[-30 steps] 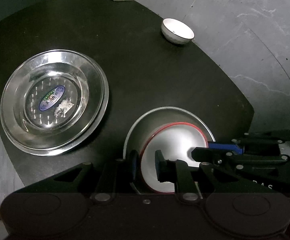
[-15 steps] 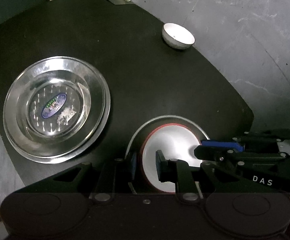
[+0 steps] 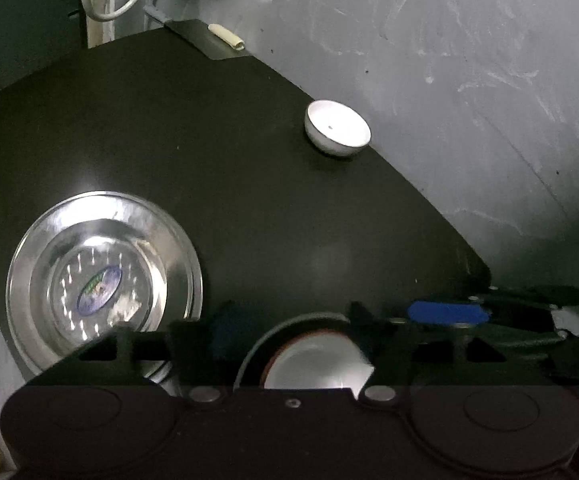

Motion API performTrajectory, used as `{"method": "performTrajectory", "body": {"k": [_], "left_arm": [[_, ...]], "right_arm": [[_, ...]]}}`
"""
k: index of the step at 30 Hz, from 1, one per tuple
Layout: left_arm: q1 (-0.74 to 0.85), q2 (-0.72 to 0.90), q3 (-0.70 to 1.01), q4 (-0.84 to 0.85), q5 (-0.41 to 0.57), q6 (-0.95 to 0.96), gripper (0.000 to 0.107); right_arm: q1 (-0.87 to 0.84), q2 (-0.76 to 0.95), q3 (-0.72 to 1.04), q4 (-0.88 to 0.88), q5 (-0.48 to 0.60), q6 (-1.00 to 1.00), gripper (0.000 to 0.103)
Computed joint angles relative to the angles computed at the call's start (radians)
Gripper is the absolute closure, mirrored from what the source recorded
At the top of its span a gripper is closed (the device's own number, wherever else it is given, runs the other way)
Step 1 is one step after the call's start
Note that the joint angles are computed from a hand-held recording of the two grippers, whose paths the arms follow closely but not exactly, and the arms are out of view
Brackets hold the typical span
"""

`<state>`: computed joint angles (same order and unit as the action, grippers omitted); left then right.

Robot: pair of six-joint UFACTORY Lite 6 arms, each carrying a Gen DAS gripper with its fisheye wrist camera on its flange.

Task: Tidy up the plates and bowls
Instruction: 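Grasp the second red-rimmed white bowl with the left tool while the right tool grips it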

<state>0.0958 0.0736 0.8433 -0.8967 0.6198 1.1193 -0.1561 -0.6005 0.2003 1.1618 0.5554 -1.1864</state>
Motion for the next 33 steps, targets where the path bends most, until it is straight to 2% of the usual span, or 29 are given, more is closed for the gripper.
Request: {"method": "performTrajectory", "body": {"k": [1,2,4,5,11,17,23,29,33], "left_arm": [[-0.011,0.015,0.014,-0.002,-0.004,-0.012,0.02],[-0.017,0.029,0.026,-0.004,-0.005,-0.021,0.014],[-0.04,0.06,0.057,0.011,-0.013,-0.072,0.009],[-0.052,0.081,0.075,0.027,-0.02,-0.105,0.005],[-0.115,0.181,0.146,0.042,-0.09,-0.187,0.005],[-0.173,0.297,0.26,0.004,-0.182,-0.212,0.005],[-0.24,0.465,0.468,0.021,-0.277,-0.3,0.005],[-0.307,0.688,0.766,0.192,-0.327,-0.477,0.005],[-0.346,0.847,0.987,0.433,-0.314,-0.684,0.005]], "right_arm": [[-0.015,0.007,0.004,0.006,-0.001,-0.012,0.042],[-0.039,0.021,0.01,0.013,0.005,-0.035,0.038],[-0.095,0.048,0.016,0.03,0.018,-0.081,0.024],[-0.119,0.059,0.017,0.038,0.022,-0.103,0.021],[-0.242,0.169,0.039,0.159,0.043,-0.271,0.001],[-0.258,0.369,0.094,0.424,-0.014,-0.497,0.0],[-0.218,0.602,0.2,0.908,-0.015,-0.866,0.0],[-0.147,0.819,0.352,1.228,0.055,-1.063,0.001],[-0.107,0.953,0.473,1.316,0.05,-1.116,0.004]]}}
